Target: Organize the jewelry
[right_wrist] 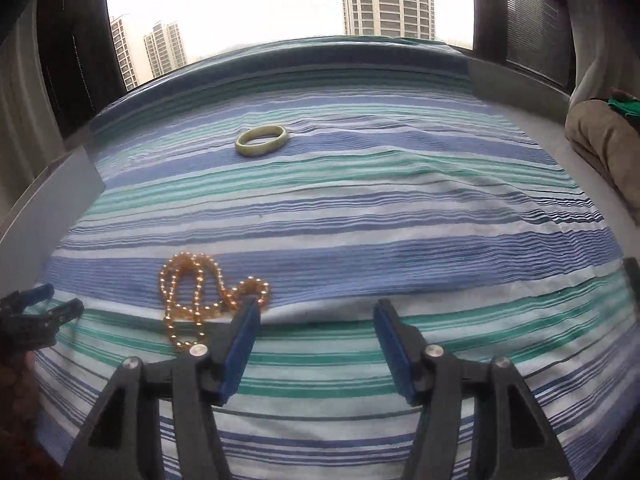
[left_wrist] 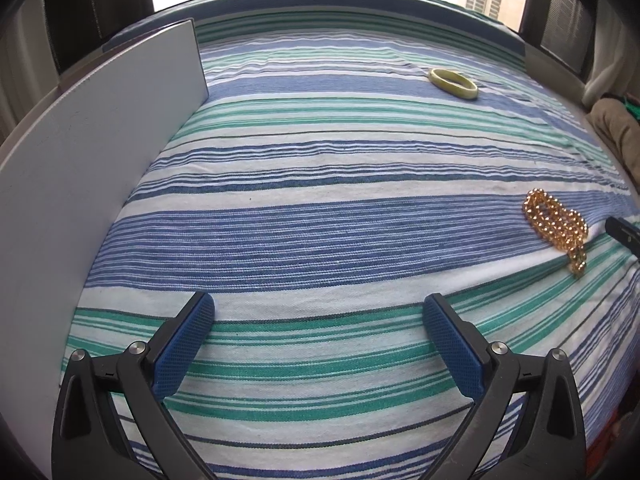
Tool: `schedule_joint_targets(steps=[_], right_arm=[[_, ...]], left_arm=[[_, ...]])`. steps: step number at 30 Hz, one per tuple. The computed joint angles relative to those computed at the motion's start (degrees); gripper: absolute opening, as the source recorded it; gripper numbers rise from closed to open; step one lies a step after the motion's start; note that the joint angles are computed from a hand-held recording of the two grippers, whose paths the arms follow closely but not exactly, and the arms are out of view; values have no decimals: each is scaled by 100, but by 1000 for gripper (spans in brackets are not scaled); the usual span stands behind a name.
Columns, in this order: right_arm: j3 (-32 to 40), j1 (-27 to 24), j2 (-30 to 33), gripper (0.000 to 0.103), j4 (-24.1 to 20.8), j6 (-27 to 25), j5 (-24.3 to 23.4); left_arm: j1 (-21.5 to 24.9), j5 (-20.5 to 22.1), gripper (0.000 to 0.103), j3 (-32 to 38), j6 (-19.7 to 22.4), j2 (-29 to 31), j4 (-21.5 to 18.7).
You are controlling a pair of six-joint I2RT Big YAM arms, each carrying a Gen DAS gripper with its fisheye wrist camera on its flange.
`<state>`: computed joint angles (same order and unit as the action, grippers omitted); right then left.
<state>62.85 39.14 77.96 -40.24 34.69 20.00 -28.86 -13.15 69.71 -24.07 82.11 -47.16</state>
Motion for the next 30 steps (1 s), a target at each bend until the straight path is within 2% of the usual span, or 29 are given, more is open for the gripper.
schedule_joint_targets(steps=[3,8,11,15,18,22,24,26,30], right_arm=[[-83,-152,45,60,78,15,-117],[-355,-150,-111,60,286,-60,-244],[-351,-120,-100,61,298,-53,-273],[-227,-24,8,66,143,-177,-143],[-108,48,111,69,-18,-266,-32],[-45,91,175,70,-123,-304,74],[-45,95,173,70,-126,-300,77],[-44,93,174,70,-126,-305,76],[-44,99,177,70,-131,-299,90]], left_arm=[[22,297,102,-81,-143,-236,-58],[-61,328,102,378,-108,-341,-595],[-128,282,102,1020,40,-158,-1160],[-160,534,102,2166,322,283,-2029],[-120,720,102,3170,590,747,-2512],[61,924,102,4926,802,1909,-3341],[153,778,102,5728,700,2546,-3641],[218,591,102,6335,488,3091,-3713],[276,834,102,7757,-4,4323,-4039]])
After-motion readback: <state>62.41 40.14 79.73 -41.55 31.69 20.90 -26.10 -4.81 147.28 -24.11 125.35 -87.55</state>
